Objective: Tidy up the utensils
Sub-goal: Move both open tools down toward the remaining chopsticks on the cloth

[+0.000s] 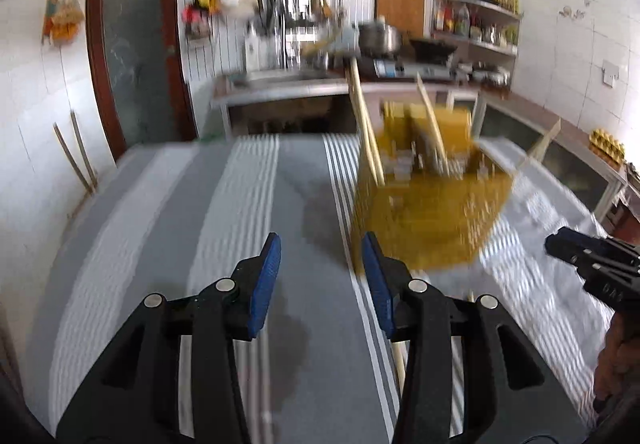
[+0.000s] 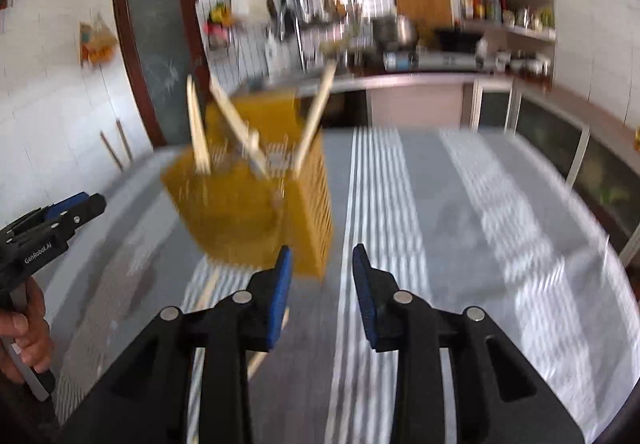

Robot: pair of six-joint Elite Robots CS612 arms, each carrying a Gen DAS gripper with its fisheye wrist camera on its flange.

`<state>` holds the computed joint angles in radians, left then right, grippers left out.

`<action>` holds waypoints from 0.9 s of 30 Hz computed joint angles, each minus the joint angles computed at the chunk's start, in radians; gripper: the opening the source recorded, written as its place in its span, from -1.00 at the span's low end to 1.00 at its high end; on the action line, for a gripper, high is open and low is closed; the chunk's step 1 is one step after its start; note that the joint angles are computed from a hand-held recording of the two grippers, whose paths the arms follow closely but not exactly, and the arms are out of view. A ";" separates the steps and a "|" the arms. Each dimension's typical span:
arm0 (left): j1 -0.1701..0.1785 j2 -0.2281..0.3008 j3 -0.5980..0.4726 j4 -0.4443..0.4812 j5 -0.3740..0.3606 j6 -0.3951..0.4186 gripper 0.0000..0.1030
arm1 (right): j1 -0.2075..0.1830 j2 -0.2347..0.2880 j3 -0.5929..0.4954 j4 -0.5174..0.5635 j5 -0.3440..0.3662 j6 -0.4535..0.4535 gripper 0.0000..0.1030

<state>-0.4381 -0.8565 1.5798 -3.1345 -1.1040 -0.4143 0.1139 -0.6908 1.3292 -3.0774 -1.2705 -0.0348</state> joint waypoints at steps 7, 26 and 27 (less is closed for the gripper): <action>-0.006 0.001 0.062 0.014 -0.069 -0.054 -0.19 | 0.023 -0.006 0.046 0.054 -0.016 -0.023 -0.39; -0.001 0.013 0.038 0.112 -0.139 -0.050 -0.19 | 0.080 0.050 -0.059 0.252 -0.144 -0.090 -0.65; -0.001 0.018 0.027 0.126 -0.148 -0.043 -0.19 | 0.079 0.051 -0.064 0.258 -0.138 -0.093 -0.68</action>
